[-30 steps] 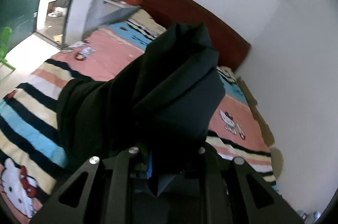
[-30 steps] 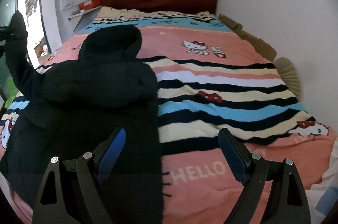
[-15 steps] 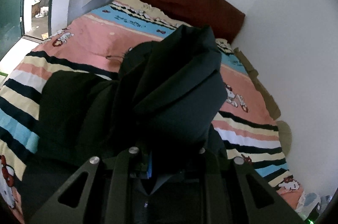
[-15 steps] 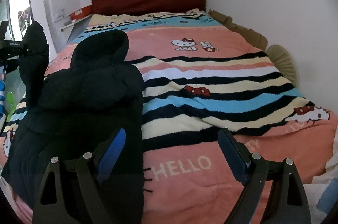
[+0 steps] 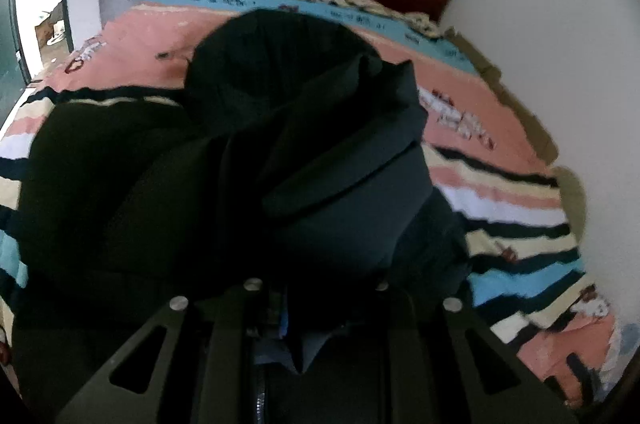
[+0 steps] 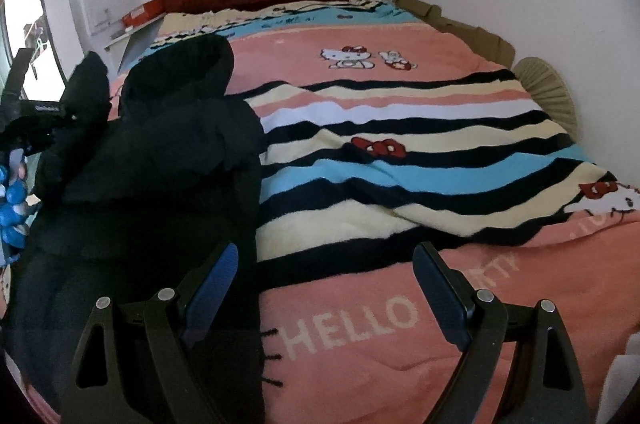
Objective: Fold large clothes
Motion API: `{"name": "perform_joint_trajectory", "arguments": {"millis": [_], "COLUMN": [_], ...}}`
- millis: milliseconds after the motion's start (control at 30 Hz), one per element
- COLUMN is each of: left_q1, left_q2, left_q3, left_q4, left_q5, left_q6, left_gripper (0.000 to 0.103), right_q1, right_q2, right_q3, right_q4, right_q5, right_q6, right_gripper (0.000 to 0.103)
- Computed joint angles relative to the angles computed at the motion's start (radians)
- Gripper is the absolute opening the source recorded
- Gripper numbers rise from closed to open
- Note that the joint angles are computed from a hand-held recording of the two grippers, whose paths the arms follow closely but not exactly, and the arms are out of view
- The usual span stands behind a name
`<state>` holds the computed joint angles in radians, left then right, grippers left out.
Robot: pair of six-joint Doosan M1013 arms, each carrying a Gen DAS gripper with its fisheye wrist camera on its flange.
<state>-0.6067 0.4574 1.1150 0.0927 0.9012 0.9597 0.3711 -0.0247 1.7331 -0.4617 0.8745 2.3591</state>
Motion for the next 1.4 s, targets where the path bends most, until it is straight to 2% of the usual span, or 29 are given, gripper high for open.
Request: {"name": "perform_joint_trajectory", "arguments": {"millis": [233,367,533,700,900,1033,1200,1400], "left_q1": [-0.017,-0.019,-0.012,-0.002,0.020,0.040,0.066,0.104], "left_q2": [0.043,0.048,0.023,-0.037,-0.101,-0.129,-0.135,-0.116], "left_q3": [-0.013,-0.018,0.003,0.055,0.099,0.128,0.156,0.177], "left_q4": [0.034,-0.001,-0.061,-0.048,0.124,0.256,0.436,0.508], "left_q5": [0.045,0.044,0.018,-0.019,-0.027,-0.032,-0.035,-0.076], "left_q6": [0.028,0.083,0.151,0.175,0.121,0.067,0.006,-0.019], "left_gripper": [0.018,0.032,0.047,0.047,0.047,0.047,0.047,0.047], "right_q1": [0.004,0.007,0.014,0.024,0.057,0.088,0.129,0.169], "right_q2": [0.031,0.043,0.048,0.057,0.110,0.173,0.270,0.387], "right_q3": [-0.015,-0.023,-0.033,-0.061,-0.144,-0.225,-0.345,-0.473], "right_q4": [0.020,0.026,0.016,0.004,0.000,0.006,0.035,0.082], "right_q5": [0.004,0.010,0.021,0.029,0.022,0.008,-0.018,-0.080], "right_q6": [-0.021,-0.024,-0.016,-0.015,-0.065,-0.122,-0.214,-0.325], "right_gripper": [0.088,0.088,0.088,0.088,0.088,0.088,0.088,0.088]}}
